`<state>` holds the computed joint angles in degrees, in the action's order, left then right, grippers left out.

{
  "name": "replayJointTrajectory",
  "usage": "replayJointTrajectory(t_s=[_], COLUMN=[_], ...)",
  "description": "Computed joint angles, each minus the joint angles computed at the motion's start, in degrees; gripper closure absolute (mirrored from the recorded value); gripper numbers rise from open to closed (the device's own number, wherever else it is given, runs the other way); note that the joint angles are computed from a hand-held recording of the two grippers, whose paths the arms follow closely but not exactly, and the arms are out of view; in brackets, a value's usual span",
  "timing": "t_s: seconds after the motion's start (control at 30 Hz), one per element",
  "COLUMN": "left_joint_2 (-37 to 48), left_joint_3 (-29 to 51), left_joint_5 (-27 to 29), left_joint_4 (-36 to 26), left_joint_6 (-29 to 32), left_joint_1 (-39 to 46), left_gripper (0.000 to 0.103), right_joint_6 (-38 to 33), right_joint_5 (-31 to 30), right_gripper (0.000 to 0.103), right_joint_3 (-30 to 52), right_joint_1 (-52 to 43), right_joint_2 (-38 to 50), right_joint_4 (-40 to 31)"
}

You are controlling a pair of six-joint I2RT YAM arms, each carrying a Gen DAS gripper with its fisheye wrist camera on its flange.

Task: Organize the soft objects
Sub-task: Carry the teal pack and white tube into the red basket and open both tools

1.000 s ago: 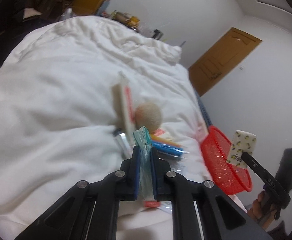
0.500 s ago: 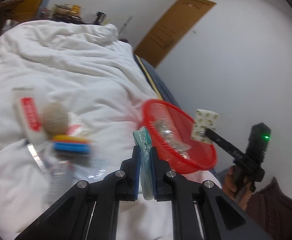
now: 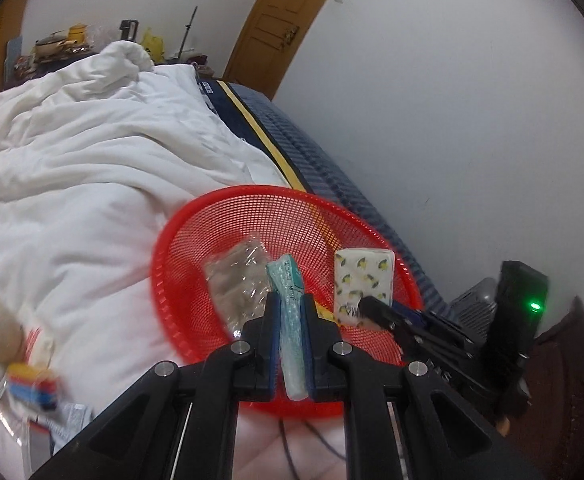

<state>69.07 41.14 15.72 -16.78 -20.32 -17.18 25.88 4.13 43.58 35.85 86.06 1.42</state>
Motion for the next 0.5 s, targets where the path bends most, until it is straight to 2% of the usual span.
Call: replayJointTrajectory(t_s=[0.1, 0.33, 0.5], left_joint_2=[5.5, 12.6, 15.8], left_joint_3=[1.4, -3.2, -3.4], left_joint_5=[-3.1, -1.8, -3.5], left_joint_4=[3.2, 12.9, 15.4], left_joint_6=[-1.3, -4.6, -4.4], left_joint_1=[-3.3, -3.3, -3.6], left_gripper=[0.095, 0.095, 0.095], right_joint_6=[0.0, -0.3, -0.8], right_joint_5=[0.0, 2.0, 4.4], right_gripper=[0.082, 0.082, 0.082], right_joint_3=[0.5, 2.7, 3.9], right_joint_1=[-0.5, 1.5, 2.8], right_joint_2=[1.2, 4.6, 6.4], right_joint_4=[-0.6, -2.9, -4.2])
